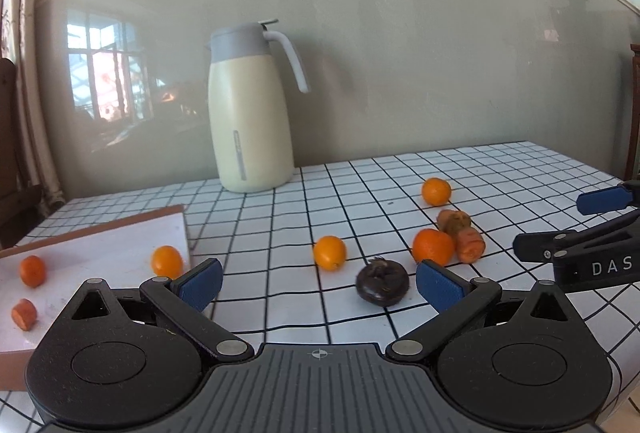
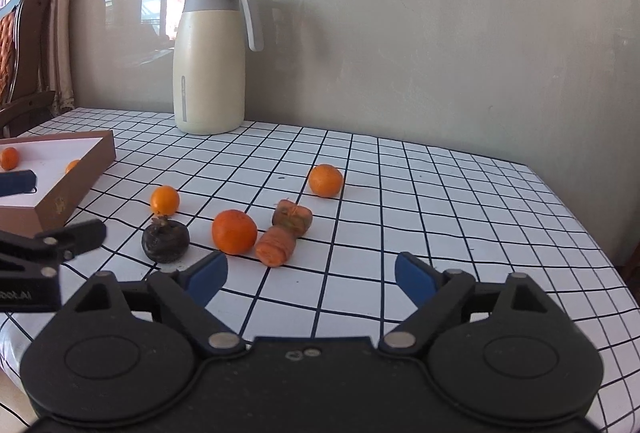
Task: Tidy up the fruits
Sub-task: 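Move both open tools back toward the remaining fruit, then grasp the dark mangosteen with the left tool while the right tool grasps a carrot chunk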
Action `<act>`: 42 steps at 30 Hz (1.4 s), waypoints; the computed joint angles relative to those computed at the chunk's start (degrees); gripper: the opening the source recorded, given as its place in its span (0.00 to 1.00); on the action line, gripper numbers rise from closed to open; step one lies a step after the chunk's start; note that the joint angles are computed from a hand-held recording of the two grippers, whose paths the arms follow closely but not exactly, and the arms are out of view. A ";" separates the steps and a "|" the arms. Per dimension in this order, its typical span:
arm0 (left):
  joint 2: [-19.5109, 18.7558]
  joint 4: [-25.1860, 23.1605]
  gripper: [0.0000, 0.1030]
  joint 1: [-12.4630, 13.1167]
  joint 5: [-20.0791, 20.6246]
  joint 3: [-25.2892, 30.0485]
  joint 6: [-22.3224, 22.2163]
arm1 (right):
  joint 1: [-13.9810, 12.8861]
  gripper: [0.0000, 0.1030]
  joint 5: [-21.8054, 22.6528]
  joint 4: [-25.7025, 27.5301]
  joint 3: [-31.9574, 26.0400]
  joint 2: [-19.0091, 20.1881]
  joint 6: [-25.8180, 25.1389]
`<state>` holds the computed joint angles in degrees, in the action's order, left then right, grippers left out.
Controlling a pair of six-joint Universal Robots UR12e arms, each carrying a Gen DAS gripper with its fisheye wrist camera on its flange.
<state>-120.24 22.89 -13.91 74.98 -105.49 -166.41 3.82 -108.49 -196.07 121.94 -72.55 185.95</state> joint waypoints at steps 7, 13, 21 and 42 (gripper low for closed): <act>-1.64 -3.83 0.84 -1.44 0.72 2.20 0.73 | -0.34 0.72 1.41 1.65 -1.51 1.60 -0.49; -2.28 -7.94 0.82 -2.05 0.37 3.74 0.13 | -0.94 0.64 2.05 3.18 -2.25 2.34 0.29; -2.97 -14.03 0.75 -2.25 0.12 6.02 0.25 | -1.72 0.56 4.05 4.87 -3.47 3.34 0.62; -3.78 -17.23 0.41 -2.47 -1.15 8.82 1.55 | -2.89 0.21 8.24 8.55 -6.27 4.07 0.87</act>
<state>-124.02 5.66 -16.38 73.83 -96.67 -164.86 0.94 -100.25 -187.51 115.67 -68.48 186.82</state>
